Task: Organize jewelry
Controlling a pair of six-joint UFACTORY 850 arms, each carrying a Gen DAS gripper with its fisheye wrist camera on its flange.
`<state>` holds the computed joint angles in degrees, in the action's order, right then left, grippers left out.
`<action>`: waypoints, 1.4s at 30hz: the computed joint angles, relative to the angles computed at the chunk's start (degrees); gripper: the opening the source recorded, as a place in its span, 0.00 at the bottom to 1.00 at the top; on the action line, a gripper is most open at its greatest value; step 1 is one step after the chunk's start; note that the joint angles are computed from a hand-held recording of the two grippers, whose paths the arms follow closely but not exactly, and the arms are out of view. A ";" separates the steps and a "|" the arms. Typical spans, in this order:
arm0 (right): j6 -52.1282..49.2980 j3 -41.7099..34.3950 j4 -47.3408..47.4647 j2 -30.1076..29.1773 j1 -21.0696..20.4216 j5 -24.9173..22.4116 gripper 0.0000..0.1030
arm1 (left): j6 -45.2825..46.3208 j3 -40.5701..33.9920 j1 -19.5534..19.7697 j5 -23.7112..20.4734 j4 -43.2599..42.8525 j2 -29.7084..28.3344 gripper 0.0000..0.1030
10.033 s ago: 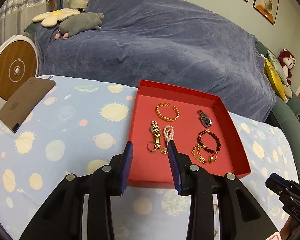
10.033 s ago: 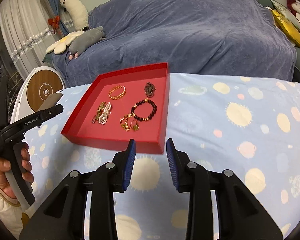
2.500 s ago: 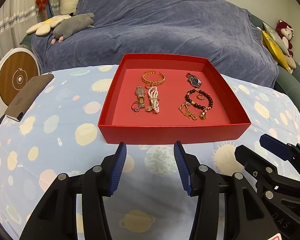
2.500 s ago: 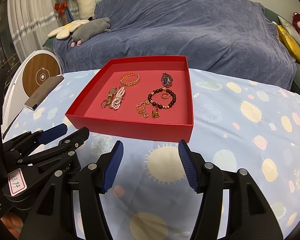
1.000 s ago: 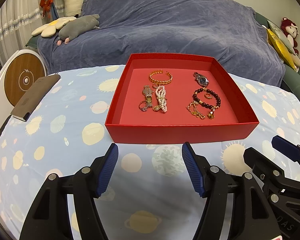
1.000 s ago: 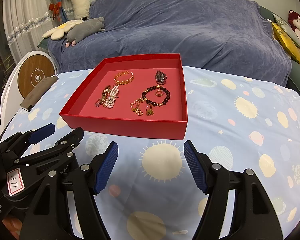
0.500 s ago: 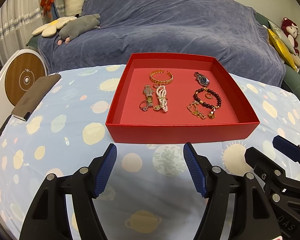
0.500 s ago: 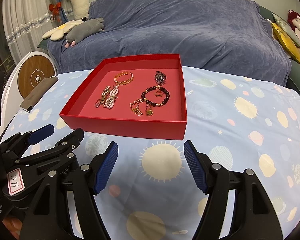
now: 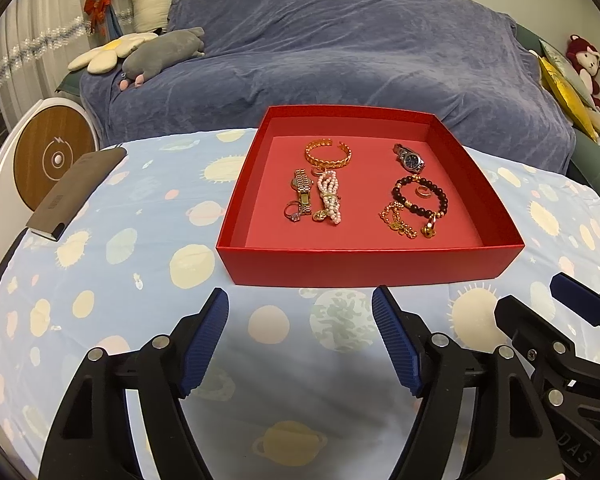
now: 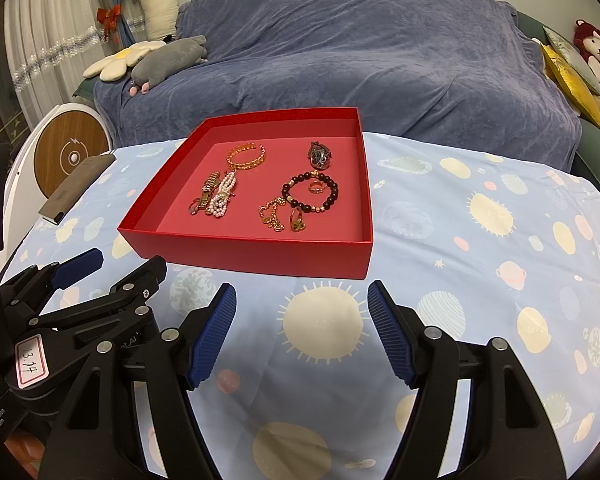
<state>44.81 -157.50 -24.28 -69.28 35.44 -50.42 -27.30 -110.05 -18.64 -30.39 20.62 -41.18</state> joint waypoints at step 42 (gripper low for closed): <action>0.39 2.71 -0.26 1.44 -0.24 1.23 0.65 | -4.36 0.40 -0.10 -0.61 3.54 0.10 0.77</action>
<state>45.20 -154.79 -24.53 -67.84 35.20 -49.19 -31.66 -109.65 -18.74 -31.00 24.16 -41.08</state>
